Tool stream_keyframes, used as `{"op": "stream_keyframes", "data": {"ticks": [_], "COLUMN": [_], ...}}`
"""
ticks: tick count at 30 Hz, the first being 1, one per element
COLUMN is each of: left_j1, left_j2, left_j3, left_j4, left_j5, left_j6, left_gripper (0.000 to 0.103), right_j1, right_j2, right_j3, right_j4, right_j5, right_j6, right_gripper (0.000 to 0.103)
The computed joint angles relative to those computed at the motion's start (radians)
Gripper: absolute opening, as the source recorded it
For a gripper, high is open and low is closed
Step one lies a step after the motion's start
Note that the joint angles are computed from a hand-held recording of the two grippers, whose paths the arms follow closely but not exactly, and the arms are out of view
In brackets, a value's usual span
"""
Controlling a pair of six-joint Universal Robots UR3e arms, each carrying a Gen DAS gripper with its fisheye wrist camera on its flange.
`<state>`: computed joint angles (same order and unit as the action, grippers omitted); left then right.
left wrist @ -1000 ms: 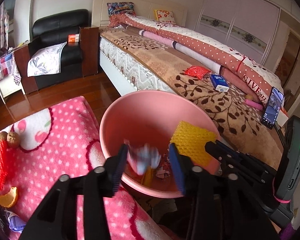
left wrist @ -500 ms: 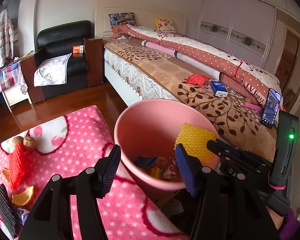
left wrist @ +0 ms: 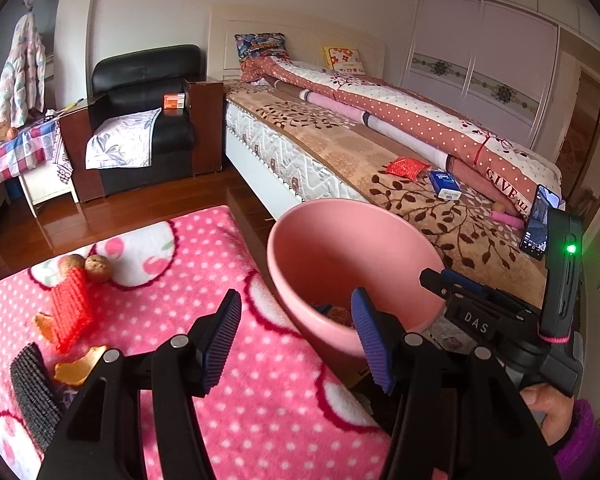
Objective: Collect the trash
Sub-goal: 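Open left tool to drop wrapper into bucket while right tool releases yellow mesh, then move both tools back over the table toward black mesh net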
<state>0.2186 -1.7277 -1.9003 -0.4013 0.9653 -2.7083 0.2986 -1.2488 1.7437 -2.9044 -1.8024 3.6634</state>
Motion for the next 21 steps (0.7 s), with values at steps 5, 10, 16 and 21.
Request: {"op": "stream_keyframes", "data": {"ticks": [5,10,16,21], "left_j1": [0.066,0.144,0.237,0.311], "left_j2": [0.068,0.138,0.210,0.263], "left_j3": [-0.063,-0.122,-0.184,-0.229], "left_j4": [-0.021,-0.051,-0.081,-0.118], "left_j5": [-0.029,-0.046,-0.062,-0.079], "left_j6": [0.034,0.072,0.118,0.165], "left_gripper": [0.057,0.057,0.057,0.057], "right_j1": [0.035,0.076,0.119,0.156], "right_j2": [-0.014,-0.018,-0.018,-0.011], "right_j3": [-0.016,-0.040,-0.060,-0.075], "right_j4": [0.025,0.047,0.075,0.091], "right_j5": [-0.019,-0.037,-0.022,-0.023], "right_j6": [0.010,0.021,0.040,0.053], "right_gripper": [0.032,0.032,0.032,0.032]}}
